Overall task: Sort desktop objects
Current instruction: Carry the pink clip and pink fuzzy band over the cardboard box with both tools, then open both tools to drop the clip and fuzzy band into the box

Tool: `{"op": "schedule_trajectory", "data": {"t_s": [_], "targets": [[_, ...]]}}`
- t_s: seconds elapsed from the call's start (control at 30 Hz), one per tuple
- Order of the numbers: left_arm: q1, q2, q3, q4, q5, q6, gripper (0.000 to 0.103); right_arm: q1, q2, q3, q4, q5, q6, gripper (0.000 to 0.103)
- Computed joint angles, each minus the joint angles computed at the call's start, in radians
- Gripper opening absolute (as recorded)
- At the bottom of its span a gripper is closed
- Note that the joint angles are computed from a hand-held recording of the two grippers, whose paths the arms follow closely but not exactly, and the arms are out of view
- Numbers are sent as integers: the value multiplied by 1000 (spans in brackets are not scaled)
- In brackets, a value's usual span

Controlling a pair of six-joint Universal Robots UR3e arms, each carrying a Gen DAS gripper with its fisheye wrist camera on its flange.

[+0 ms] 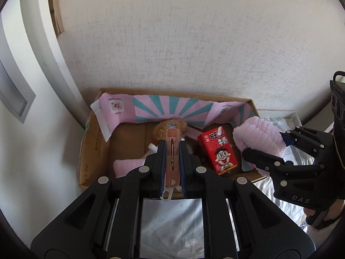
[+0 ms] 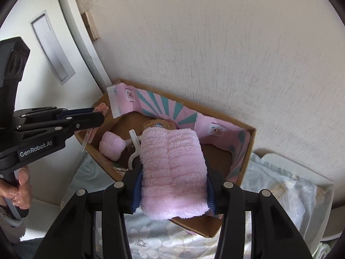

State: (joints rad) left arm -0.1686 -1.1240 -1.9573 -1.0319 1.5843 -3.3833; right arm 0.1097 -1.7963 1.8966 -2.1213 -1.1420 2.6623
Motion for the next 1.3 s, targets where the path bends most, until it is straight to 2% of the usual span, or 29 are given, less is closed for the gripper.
{"op": "schedule_trajectory", "data": {"t_s": [0.47,0.53,0.57,0.6,0.63,0.67,0.73,0.77,0.8,0.9,0.97,1.13,1.3], "targets": [[28,-74,2,51,-29,59,10,17,96,-53,-30,-36,47,44],[33,-69,4,47,-31,49,14,9,109,-63,-12,-23,47,47],[38,-73,12,32,-33,45,38,11,119,-72,-1,-20,49,52],[42,-84,30,7,-33,37,88,13,131,-86,17,-19,53,67],[40,-98,49,-17,-24,24,103,15,138,-94,31,-22,59,77],[39,-85,35,3,-17,16,100,15,140,-96,40,-23,67,88],[50,-57,12,28,-30,19,101,0,146,-114,105,7,67,93],[51,-52,14,28,-31,19,102,-5,159,-138,161,17,63,101],[49,-51,20,24,-28,20,102,-8,160,-138,174,23,61,102],[26,-58,40,19,9,14,102,-5,106,-56,61,7,58,102],[16,-56,46,16,24,9,102,6,93,-42,34,-18,59,102],[15,-26,43,10,12,-7,102,-13,72,-34,43,-9,46,102],[-22,-29,64,-3,41,-28,102,-44,37,-17,63,11,28,102]]}}
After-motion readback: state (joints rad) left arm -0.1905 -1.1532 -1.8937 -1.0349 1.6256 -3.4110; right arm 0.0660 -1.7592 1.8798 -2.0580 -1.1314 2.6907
